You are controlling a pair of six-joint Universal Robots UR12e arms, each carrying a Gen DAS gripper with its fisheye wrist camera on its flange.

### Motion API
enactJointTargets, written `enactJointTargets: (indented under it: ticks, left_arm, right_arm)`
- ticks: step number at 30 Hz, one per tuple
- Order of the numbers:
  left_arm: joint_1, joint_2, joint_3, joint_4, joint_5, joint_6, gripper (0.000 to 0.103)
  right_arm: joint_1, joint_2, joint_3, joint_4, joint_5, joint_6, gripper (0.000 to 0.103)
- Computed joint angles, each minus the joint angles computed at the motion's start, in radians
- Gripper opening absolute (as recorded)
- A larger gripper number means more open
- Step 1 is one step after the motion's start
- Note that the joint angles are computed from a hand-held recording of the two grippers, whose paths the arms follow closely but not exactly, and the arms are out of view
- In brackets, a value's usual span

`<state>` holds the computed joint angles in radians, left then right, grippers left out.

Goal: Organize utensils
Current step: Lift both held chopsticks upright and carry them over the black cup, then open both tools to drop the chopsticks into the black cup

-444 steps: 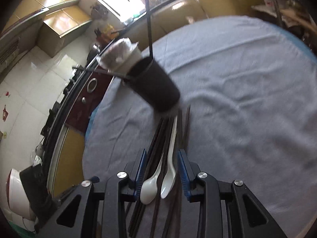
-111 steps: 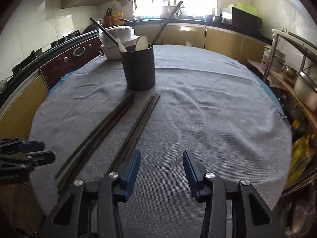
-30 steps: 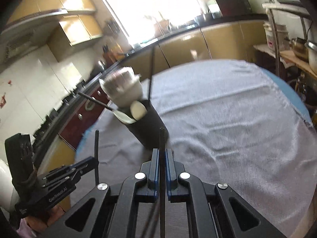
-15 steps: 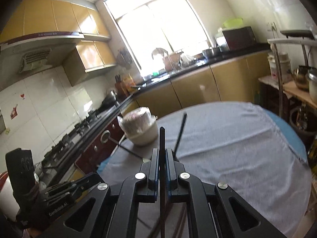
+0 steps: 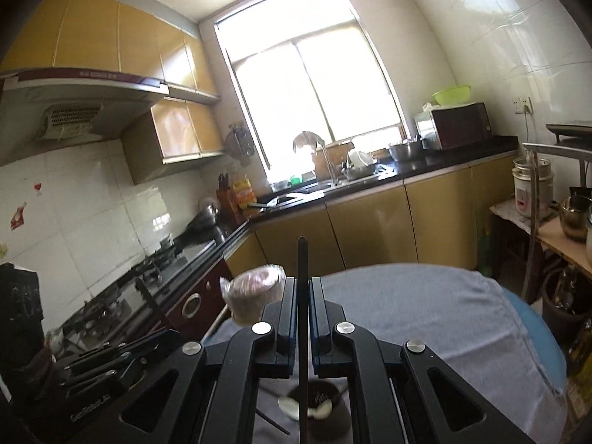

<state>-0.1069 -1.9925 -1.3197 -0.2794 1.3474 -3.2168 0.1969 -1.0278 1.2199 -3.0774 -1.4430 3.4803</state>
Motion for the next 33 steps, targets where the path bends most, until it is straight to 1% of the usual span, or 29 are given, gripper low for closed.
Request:
enactJointTargets:
  ticks: [3, 4, 8, 13, 15, 18, 21, 26, 28, 33]
  left_arm:
    - [-0.001, -0.028, 0.039, 0.0, 0.018, -0.025, 0.005]
    - [-0.003, -0.04, 0.052, 0.003, 0.034, -0.035, 0.005]
    - [-0.007, -0.075, 0.076, -0.002, 0.074, -0.056, 0.005]
    - [-0.008, -0.096, 0.081, -0.025, 0.081, -0.066, 0.005]
    - [-0.009, -0.101, 0.08, -0.031, 0.087, -0.062, 0.005]
    - [-0.011, -0.103, 0.075, -0.032, 0.095, -0.052, 0.005]
    - [-0.012, -0.102, 0.07, -0.035, 0.099, -0.044, 0.005]
    - [-0.016, -0.092, 0.052, -0.033, 0.107, -0.031, 0.006]
    - [-0.018, -0.09, 0.046, -0.032, 0.112, -0.029, 0.006]
    - [-0.015, -0.087, 0.036, -0.042, 0.108, -0.042, 0.005]
  right_arm:
    - [0.007, 0.041, -0.067, -0.012, -0.038, 0.016, 0.006]
    - [0.009, 0.054, -0.087, -0.014, -0.053, 0.018, 0.006]
    - [0.021, 0.116, -0.175, 0.002, -0.113, 0.032, 0.006]
    - [0.037, 0.174, -0.237, 0.03, -0.184, 0.018, 0.006]
    - [0.039, 0.181, -0.235, 0.034, -0.191, 0.015, 0.006]
    - [0.044, 0.189, -0.23, 0.036, -0.203, -0.012, 0.006]
    - [0.048, 0.185, -0.211, 0.009, -0.213, -0.039, 0.007]
    - [0.051, 0.169, -0.184, -0.024, -0.208, -0.054, 0.007]
    - [0.057, 0.168, -0.183, -0.047, -0.24, -0.061, 0.007]
    - [0.065, 0.182, -0.203, -0.058, -0.296, -0.063, 0.006]
